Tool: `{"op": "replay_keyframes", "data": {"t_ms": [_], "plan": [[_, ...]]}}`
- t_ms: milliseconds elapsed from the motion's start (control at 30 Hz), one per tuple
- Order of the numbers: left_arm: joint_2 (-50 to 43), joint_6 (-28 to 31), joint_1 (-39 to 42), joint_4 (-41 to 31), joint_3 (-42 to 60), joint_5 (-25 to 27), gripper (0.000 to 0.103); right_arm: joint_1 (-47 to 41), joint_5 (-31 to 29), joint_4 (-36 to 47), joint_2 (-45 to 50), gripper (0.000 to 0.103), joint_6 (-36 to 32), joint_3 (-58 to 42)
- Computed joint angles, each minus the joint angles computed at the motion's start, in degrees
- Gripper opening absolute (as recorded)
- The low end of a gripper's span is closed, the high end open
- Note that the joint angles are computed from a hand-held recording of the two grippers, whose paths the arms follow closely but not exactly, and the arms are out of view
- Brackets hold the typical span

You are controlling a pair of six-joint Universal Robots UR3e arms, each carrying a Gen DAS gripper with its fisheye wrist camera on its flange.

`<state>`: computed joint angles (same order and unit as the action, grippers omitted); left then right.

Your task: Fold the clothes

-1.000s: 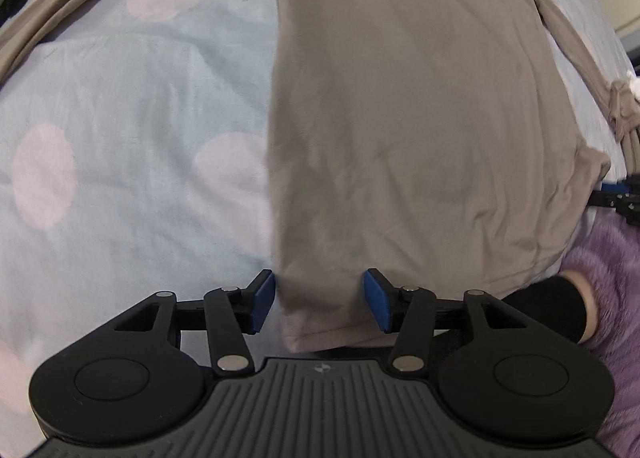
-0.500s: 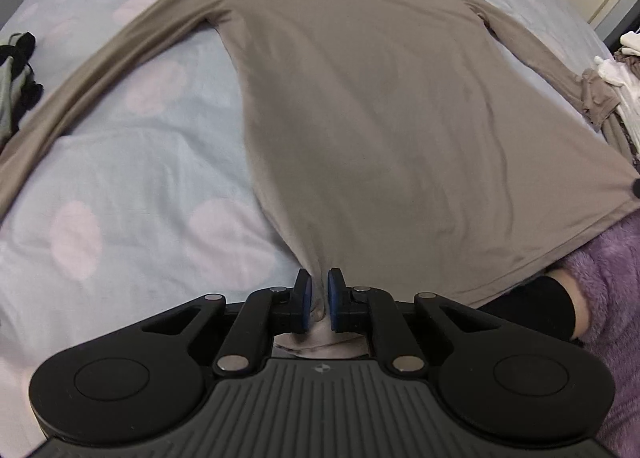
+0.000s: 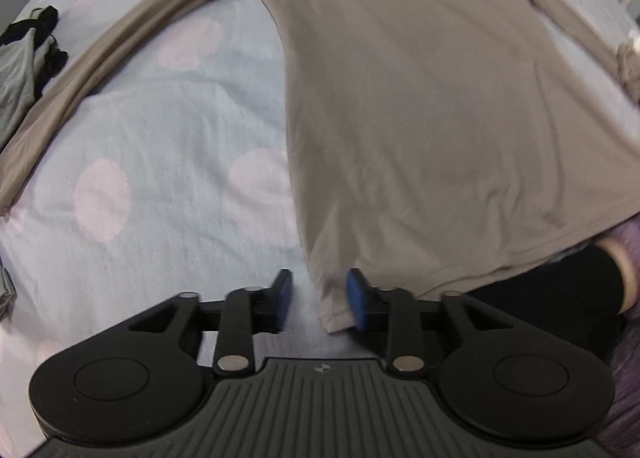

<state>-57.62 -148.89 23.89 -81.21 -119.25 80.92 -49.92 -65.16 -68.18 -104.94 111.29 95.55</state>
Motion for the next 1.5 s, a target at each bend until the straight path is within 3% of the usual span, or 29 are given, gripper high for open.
{"op": "replay_keyframes", "data": {"t_ms": [33,200,600,767,1000,1233,1333,1500], "plan": [[1.2,0.5,1.3,-0.9,0.4,-1.1,0.042,-0.1,0.5,-0.8,-0.6,0.039,-0.1,0.1],[2.6,1.5,7.5,-4.3,3.9,-6.7,0.042,-0.3,4.9,-8.4,-2.2,0.041,3.8,1.5],[0.9,-10.5,15.5,13.6,1.1,-14.0,0.042,11.1,8.8,-43.3,-1.7,0.041,22.8,16.6],[-3.2,-14.0,20.1,21.2,0.2,-15.3,0.042,17.6,7.7,-50.8,3.1,0.041,30.1,16.1],[-11.7,-7.6,27.5,23.2,5.2,-18.3,0.042,24.7,6.3,-58.6,9.2,0.041,35.2,13.8],[-25.5,1.2,34.8,18.6,20.1,-21.5,0.042,30.2,4.3,-64.1,16.2,0.041,39.7,10.9],[-31.7,2.8,36.5,17.8,26.8,-20.5,0.042,31.8,3.8,-65.1,17.8,0.041,40.5,10.6],[-39.4,2.8,36.5,20.1,31.7,-14.4,0.042,34.3,3.2,-64.8,20.5,0.042,41.8,9.3]]}}
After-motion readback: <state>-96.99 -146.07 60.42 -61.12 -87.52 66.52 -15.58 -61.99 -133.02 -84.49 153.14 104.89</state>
